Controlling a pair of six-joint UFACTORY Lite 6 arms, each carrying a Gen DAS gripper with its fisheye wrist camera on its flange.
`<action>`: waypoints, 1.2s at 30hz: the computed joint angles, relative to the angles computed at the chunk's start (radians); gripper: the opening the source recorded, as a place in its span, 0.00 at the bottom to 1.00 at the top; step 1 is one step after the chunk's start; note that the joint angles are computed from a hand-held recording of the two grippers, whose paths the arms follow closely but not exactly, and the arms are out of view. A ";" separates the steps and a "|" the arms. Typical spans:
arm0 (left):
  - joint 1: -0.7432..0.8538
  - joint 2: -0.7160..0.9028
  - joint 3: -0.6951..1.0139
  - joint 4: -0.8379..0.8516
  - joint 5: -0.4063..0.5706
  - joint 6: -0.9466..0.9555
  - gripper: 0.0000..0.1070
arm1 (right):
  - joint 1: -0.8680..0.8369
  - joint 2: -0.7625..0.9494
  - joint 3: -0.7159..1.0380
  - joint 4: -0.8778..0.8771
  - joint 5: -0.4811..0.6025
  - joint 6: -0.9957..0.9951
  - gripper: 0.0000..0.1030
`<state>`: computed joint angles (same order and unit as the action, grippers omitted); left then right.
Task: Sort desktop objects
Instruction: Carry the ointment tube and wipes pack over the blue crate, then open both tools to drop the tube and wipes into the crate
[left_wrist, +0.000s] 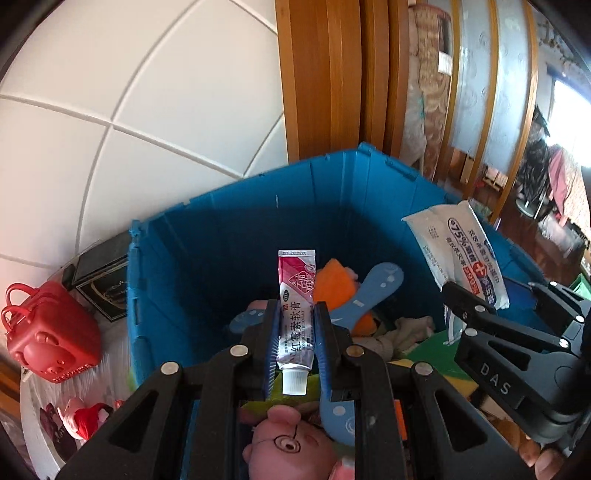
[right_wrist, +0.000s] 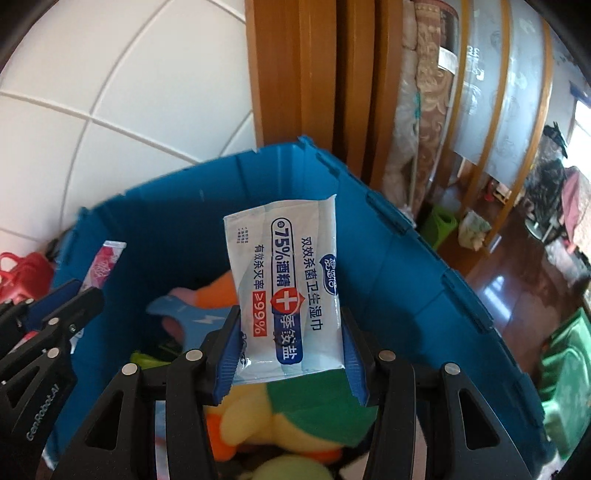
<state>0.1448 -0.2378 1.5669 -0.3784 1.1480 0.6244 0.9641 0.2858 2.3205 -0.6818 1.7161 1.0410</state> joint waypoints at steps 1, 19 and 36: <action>-0.019 0.001 -0.016 0.016 -0.013 -0.012 0.17 | -0.013 -0.014 -0.043 0.002 -0.020 0.003 0.47; -0.177 -0.006 -0.172 0.153 -0.181 -0.135 0.17 | -0.070 -0.126 -0.308 -0.013 -0.091 0.020 0.47; -0.147 -0.034 -0.197 0.124 -0.187 -0.116 0.54 | -0.060 -0.110 -0.321 -0.050 -0.079 -0.001 0.84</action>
<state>-0.0025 -0.2722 1.3700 -0.2542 0.9609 0.5088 0.9041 0.1761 1.9993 -0.7313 1.6375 1.0401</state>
